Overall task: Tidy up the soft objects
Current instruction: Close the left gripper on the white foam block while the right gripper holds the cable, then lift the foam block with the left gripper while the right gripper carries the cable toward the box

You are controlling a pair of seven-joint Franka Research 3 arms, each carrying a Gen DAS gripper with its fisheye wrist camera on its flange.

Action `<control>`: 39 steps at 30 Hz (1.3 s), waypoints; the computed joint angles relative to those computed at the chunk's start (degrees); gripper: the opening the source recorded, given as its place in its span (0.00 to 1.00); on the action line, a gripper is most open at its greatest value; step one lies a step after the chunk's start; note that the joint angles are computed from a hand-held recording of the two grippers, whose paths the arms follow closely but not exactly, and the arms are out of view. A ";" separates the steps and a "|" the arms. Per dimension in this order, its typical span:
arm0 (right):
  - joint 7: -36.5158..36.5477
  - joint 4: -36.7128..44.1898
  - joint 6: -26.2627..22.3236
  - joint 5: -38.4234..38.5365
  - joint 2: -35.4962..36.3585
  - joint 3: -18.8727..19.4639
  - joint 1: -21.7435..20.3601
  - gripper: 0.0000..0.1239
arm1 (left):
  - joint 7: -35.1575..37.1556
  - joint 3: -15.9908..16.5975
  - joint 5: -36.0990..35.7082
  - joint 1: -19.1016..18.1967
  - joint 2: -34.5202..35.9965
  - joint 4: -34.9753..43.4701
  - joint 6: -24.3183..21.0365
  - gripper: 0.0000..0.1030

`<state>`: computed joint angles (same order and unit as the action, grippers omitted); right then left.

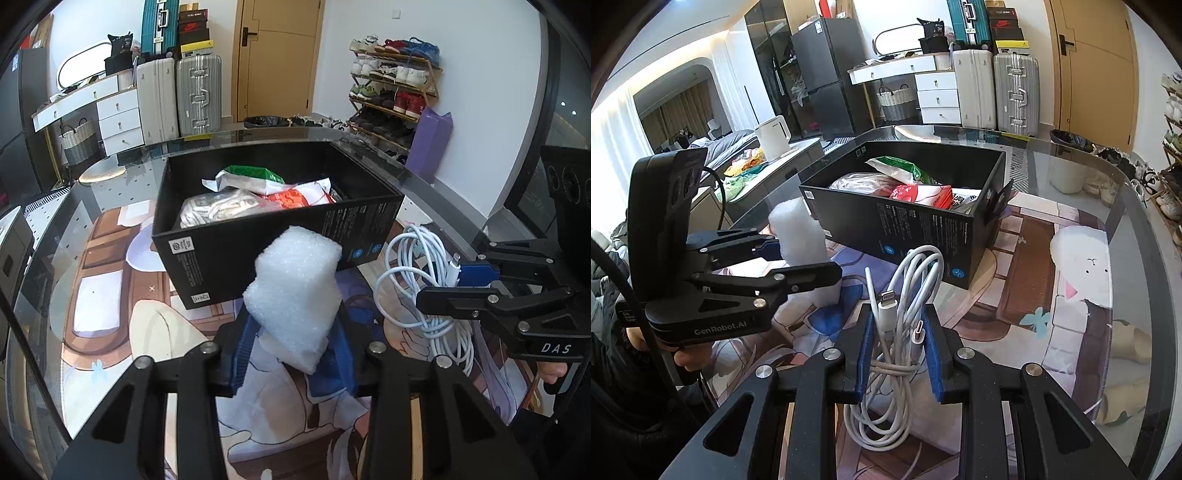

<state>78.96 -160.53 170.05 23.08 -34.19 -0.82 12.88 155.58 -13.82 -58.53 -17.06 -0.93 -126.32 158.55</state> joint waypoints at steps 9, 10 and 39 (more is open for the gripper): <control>0.33 -0.41 0.59 -0.40 -0.78 0.52 -0.24 0.20 | 0.86 0.51 -1.85 -0.10 -1.01 -0.27 -0.35 0.36; 0.42 -0.47 0.67 -0.49 -0.95 0.58 -0.28 0.20 | 1.17 0.56 -2.20 -0.16 -1.23 -0.36 -0.35 0.36; 1.61 1.71 3.28 -3.92 -2.51 1.30 -2.47 0.20 | 3.05 1.69 -5.69 -0.66 -2.25 2.47 0.98 0.36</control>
<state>80.57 -158.82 173.32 19.16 -36.70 0.48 10.41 158.63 -12.13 -64.22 -17.72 -3.18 -123.85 159.54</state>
